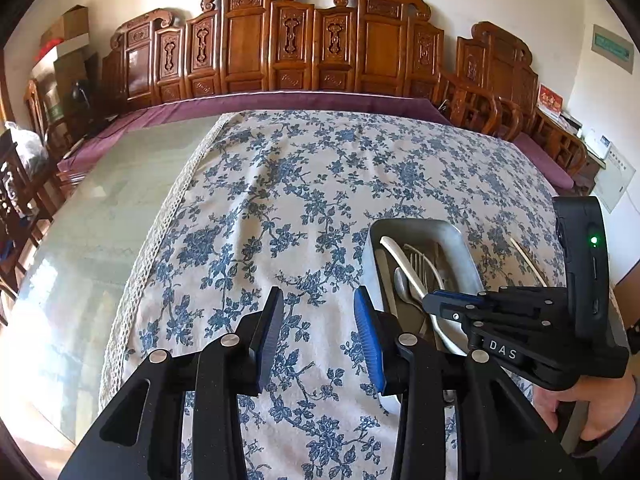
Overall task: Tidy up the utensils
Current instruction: 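Lower the white plastic spoon into the grey tray and open the right gripper, then withdraw both grippers from the tray toward the remaining chopsticks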
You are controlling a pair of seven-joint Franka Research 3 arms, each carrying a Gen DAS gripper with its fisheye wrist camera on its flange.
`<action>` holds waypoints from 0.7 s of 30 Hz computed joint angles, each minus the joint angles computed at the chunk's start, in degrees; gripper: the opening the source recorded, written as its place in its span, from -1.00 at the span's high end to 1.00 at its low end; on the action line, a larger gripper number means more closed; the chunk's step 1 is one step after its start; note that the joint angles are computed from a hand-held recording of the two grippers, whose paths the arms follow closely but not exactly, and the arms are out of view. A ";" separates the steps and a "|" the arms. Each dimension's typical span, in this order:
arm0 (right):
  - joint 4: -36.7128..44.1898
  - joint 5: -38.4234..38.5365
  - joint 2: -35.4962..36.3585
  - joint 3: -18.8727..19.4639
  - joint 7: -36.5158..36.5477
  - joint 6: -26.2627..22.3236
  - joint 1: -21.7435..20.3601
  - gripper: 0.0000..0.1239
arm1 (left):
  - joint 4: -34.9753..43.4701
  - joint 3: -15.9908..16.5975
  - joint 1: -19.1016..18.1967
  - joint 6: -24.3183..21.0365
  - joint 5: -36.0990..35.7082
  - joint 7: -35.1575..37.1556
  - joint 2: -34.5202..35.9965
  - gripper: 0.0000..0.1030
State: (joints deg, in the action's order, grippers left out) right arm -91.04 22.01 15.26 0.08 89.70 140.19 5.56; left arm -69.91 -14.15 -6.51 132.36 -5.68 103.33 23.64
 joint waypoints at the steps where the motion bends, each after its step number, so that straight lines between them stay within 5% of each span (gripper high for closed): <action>1: -0.40 0.47 -0.20 0.09 -0.34 0.29 -0.15 0.82 | 0.03 0.04 -0.04 -0.09 0.07 -0.11 0.08 0.33; 9: -7.53 0.44 -5.96 -0.42 -5.59 5.01 -0.67 0.82 | -2.54 -0.26 -0.51 0.99 0.18 -0.55 -1.42 0.21; 21: -24.57 -9.49 -20.11 -4.79 -11.33 8.59 -5.67 0.82 | -6.97 -1.27 -3.21 3.23 -0.26 -2.41 -4.44 -0.71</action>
